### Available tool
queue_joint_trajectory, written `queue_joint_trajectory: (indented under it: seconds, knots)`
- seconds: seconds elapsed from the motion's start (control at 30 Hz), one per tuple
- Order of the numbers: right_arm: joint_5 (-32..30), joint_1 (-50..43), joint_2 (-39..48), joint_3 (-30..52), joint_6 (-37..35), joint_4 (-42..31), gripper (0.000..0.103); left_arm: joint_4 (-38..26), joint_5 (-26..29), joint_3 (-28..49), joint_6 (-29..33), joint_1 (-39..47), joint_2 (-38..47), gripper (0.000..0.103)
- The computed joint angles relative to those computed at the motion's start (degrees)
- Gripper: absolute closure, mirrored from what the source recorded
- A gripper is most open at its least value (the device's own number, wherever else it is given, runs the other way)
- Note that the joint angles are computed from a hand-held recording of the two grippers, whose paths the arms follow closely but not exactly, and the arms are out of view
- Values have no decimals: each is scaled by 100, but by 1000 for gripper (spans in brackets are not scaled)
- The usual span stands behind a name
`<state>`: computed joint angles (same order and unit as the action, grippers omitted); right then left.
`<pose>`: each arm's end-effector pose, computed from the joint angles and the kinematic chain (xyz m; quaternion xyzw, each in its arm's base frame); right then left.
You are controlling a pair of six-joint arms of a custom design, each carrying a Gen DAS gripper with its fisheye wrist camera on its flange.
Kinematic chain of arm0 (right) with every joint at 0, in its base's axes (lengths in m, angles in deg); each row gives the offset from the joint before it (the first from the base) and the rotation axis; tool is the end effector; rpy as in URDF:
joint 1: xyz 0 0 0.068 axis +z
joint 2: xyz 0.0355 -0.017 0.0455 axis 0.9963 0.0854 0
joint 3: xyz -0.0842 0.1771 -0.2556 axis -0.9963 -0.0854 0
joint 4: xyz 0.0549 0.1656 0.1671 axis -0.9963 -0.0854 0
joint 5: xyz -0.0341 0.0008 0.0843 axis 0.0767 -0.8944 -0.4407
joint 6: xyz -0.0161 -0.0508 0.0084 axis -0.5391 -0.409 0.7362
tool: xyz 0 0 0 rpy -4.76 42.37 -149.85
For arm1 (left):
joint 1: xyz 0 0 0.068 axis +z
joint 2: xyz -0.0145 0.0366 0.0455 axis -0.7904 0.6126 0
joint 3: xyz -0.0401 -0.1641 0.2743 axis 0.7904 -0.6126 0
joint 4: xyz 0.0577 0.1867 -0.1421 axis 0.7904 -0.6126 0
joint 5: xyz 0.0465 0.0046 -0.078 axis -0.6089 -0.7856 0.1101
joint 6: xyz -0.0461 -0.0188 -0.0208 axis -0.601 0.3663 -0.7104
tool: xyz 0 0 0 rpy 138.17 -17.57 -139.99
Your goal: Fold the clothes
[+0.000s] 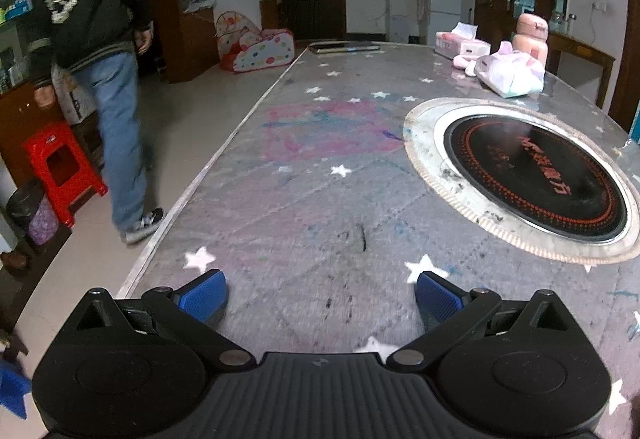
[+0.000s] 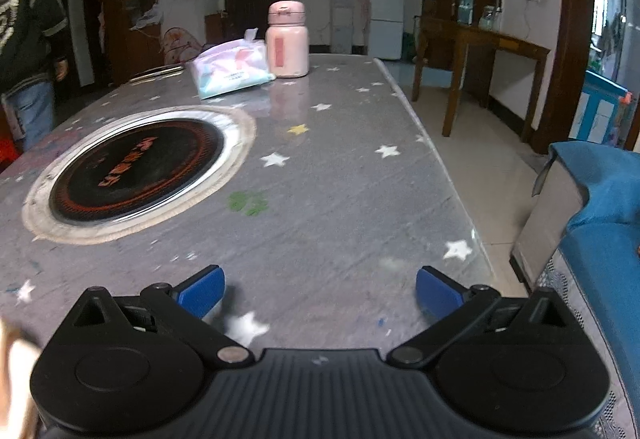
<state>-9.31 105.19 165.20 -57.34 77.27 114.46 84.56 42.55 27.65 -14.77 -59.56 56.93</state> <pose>0.2057 0.0590 0.1019 0.1066 0.8962 -0.0515 0.4275 0.3358 -0.0422 0.1071 0.0645 0.9077 -0.0061 0.4145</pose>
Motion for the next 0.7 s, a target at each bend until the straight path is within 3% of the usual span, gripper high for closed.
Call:
queue_joint_trajectory:
  seconds: [0.2, 0.37, 0.53, 0.7]
  knots:
    - [647, 940, -706, -96, 562, -994, 0, -25, -118, -530, 48, -67, -503, 0]
    - [1265, 2043, -1610, -62, 1455, -2390, 0, -181, -107, -1120, 123, -191, -1258, 0]
    - [2104, 3709, -2502, 470, 2989, -4930, 0, -419, -170, -1778, 300, -360, -2214, 0]
    - [2655, 5664, -2547, 1322, 5515, -7618, 0, -961, -185, -2385, 397, -541, -3474, 0]
